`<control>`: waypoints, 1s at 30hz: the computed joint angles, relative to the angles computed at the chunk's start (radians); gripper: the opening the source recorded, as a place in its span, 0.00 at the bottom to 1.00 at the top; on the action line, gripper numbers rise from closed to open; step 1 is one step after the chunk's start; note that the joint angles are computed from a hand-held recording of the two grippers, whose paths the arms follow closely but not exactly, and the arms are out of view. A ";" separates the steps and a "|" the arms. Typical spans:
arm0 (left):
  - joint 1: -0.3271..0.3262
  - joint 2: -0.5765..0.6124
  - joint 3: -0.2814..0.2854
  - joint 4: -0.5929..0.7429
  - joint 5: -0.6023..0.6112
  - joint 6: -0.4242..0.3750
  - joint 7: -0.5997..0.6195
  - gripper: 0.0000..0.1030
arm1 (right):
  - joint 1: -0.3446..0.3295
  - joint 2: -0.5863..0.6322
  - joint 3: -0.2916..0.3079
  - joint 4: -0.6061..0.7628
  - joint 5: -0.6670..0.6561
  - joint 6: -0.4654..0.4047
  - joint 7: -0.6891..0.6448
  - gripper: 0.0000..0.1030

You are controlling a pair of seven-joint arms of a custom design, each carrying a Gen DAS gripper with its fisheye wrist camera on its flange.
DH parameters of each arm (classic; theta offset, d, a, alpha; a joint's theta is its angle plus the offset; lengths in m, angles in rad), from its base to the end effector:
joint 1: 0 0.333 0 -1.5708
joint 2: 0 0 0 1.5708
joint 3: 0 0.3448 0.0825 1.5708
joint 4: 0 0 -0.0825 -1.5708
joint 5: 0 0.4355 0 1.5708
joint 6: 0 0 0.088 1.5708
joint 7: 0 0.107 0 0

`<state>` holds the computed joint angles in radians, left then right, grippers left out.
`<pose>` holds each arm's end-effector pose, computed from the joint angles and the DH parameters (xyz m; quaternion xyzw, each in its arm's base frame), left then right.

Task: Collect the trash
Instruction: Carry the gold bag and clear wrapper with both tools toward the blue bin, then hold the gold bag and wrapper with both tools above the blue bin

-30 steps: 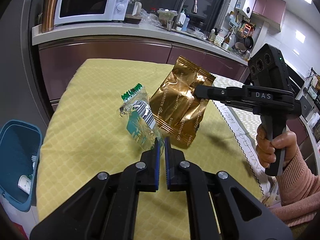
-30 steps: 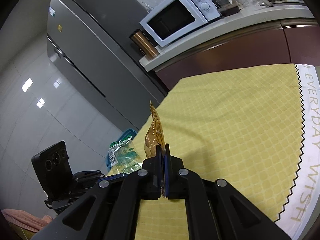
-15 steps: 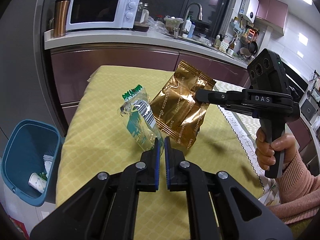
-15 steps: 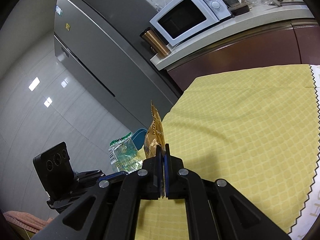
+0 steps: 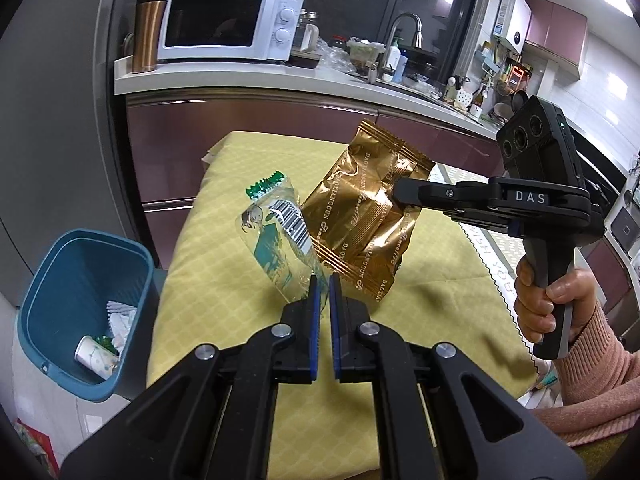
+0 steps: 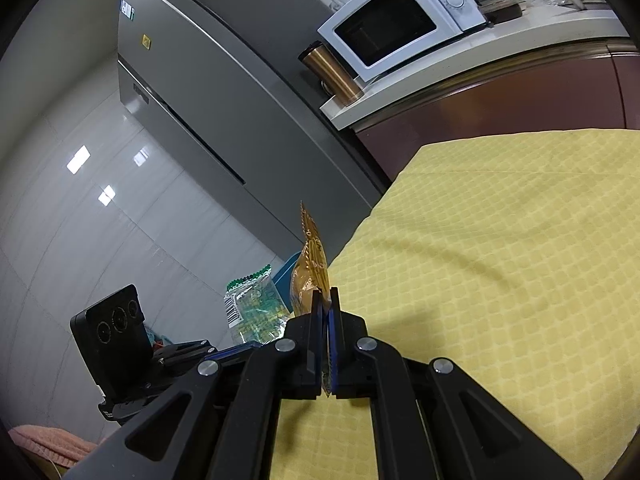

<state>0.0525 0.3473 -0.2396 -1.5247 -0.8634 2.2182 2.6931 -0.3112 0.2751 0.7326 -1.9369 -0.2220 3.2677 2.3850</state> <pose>0.7431 -0.1391 0.5270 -0.3143 0.8430 -0.4360 0.0203 0.6445 0.2615 0.5187 -0.5042 0.6760 -0.0649 0.5335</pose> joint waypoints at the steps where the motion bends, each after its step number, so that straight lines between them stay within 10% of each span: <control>1: 0.002 0.001 0.001 0.002 -0.001 0.000 -0.001 0.05 | 0.002 0.004 0.001 0.004 -0.001 -0.001 -0.002 0.02; 30: 0.054 0.032 0.011 0.042 0.016 0.040 -0.034 0.05 | 0.160 0.167 -0.035 0.238 0.236 -0.114 -0.316 0.02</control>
